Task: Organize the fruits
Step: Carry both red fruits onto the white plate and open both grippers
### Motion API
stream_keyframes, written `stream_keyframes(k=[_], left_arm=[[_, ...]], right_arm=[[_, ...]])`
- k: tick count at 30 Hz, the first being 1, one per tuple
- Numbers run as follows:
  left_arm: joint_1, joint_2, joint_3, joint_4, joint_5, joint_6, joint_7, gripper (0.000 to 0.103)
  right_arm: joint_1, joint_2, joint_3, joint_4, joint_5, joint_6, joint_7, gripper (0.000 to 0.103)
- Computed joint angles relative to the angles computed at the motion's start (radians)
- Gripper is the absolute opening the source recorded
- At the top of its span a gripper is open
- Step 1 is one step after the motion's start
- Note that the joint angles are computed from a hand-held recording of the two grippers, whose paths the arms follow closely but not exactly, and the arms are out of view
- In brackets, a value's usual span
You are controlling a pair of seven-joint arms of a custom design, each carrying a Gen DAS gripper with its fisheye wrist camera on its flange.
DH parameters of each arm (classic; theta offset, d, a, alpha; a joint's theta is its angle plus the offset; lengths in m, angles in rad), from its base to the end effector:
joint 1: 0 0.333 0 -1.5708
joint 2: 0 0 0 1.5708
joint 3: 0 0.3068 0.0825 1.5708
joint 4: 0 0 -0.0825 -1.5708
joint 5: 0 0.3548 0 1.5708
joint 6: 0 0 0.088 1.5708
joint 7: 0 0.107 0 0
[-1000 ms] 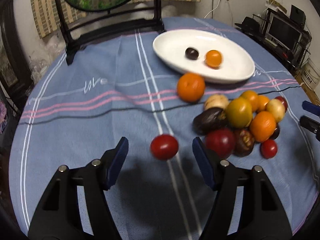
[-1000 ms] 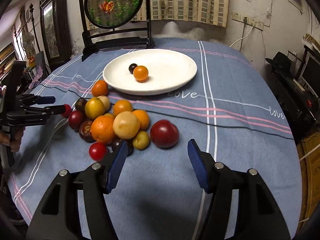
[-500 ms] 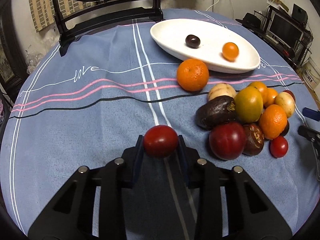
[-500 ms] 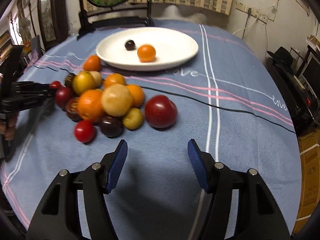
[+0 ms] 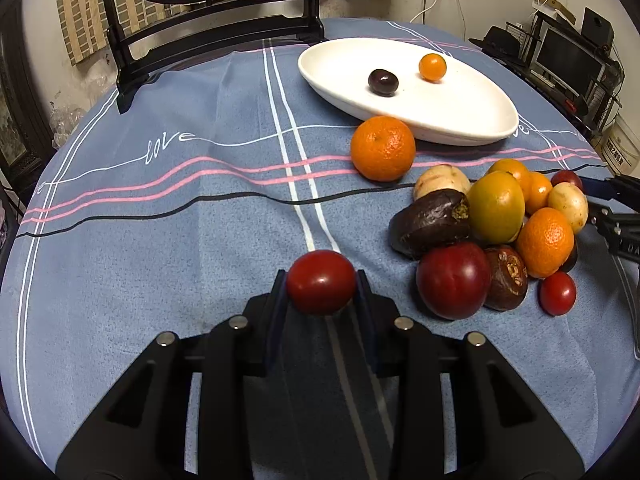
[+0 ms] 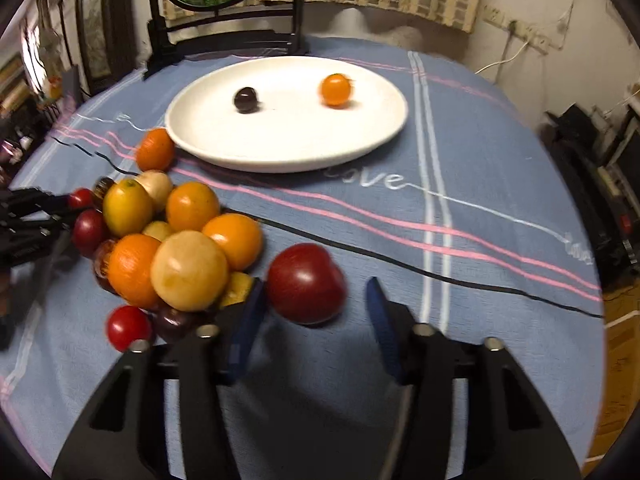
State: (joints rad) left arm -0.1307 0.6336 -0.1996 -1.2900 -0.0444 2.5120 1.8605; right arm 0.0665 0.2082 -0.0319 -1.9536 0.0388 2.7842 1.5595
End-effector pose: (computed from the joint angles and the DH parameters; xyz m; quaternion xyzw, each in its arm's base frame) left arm 0.7138 -0.1997 0.4523 -0.4790 0.8241 -0.2598 0.1547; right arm 0.6182 0.0209 0.4513 -0.6787 0.6675 -0.2076 0.2253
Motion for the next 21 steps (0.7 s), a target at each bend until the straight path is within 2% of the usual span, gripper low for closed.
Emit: stream_keyframes(k=[5,10,13,19,21], left_arm=[[0.004,0.000,-0.003,0.003,-0.007,-0.008,-0.003,0.032],[0.018,-0.031,-0.019,-0.038,-0.027,0.023,0.026,0.032],[0.008,-0.028,-0.010,-0.028,-0.020,0.011,0.017,0.032],[0.004,-0.023,-0.010,-0.023,-0.021,-0.001,0.018,0.032],[0.002,-0.015,-0.008,-0.012,-0.020,-0.011,0.014,0.032]], right_arm=[[-0.014,-0.004,0.016,-0.005,0.059,0.009,-0.016,0.041],[-0.029,-0.040,0.033,-0.049,0.144,0.028,-0.073,0.041],[-0.007,-0.042,0.007,-0.053,0.079,0.005,-0.032,0.042],[-0.005,0.004,0.002,0.009,0.055,-0.016,-0.024,0.046],[-0.019,0.028,0.015,0.042,0.084,-0.041,-0.044,0.046]])
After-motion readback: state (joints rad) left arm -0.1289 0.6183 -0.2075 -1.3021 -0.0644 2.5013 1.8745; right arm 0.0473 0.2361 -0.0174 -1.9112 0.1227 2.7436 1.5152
